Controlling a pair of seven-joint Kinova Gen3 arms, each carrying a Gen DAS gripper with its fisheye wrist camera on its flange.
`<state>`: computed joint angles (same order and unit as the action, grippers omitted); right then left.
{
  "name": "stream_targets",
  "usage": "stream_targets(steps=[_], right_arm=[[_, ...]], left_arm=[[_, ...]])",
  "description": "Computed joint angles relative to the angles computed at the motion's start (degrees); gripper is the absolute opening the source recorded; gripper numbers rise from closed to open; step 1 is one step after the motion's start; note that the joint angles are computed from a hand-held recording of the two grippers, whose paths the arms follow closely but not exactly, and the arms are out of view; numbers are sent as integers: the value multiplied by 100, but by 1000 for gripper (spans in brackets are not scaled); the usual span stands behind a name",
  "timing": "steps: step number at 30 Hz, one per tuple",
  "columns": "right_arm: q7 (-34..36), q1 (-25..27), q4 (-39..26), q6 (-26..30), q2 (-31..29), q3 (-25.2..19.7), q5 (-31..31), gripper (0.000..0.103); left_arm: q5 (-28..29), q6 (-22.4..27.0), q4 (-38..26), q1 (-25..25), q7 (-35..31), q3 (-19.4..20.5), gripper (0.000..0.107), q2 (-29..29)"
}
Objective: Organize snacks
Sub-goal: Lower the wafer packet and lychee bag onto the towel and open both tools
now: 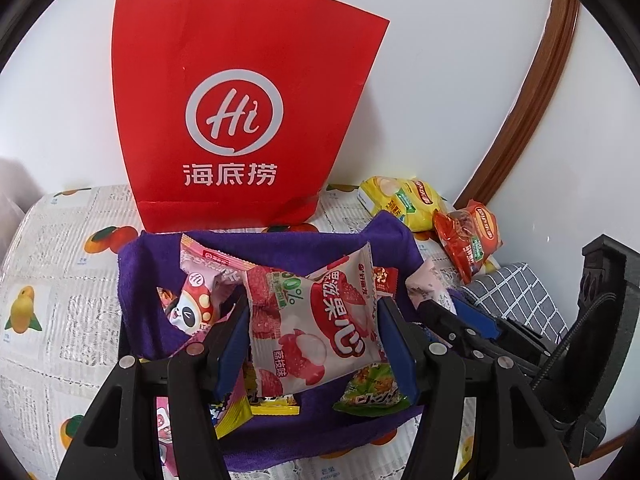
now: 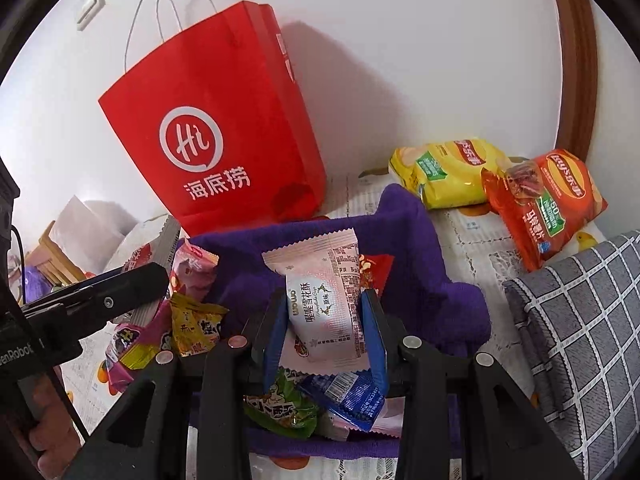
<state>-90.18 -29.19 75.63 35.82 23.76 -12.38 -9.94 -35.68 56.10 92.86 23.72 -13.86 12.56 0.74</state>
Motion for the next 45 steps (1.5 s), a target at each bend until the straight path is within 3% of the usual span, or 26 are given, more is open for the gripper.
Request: stream_targets(steps=[19, 45], right_arm=[[-281, -155, -449, 640, 336, 172, 283, 37], [-451, -381, -568, 784, 405, 340, 755, 44]], left_arm=[[250, -147, 16, 3, -145, -152, 59, 224], [465, -473, 193, -38, -180, -314, 60, 311]])
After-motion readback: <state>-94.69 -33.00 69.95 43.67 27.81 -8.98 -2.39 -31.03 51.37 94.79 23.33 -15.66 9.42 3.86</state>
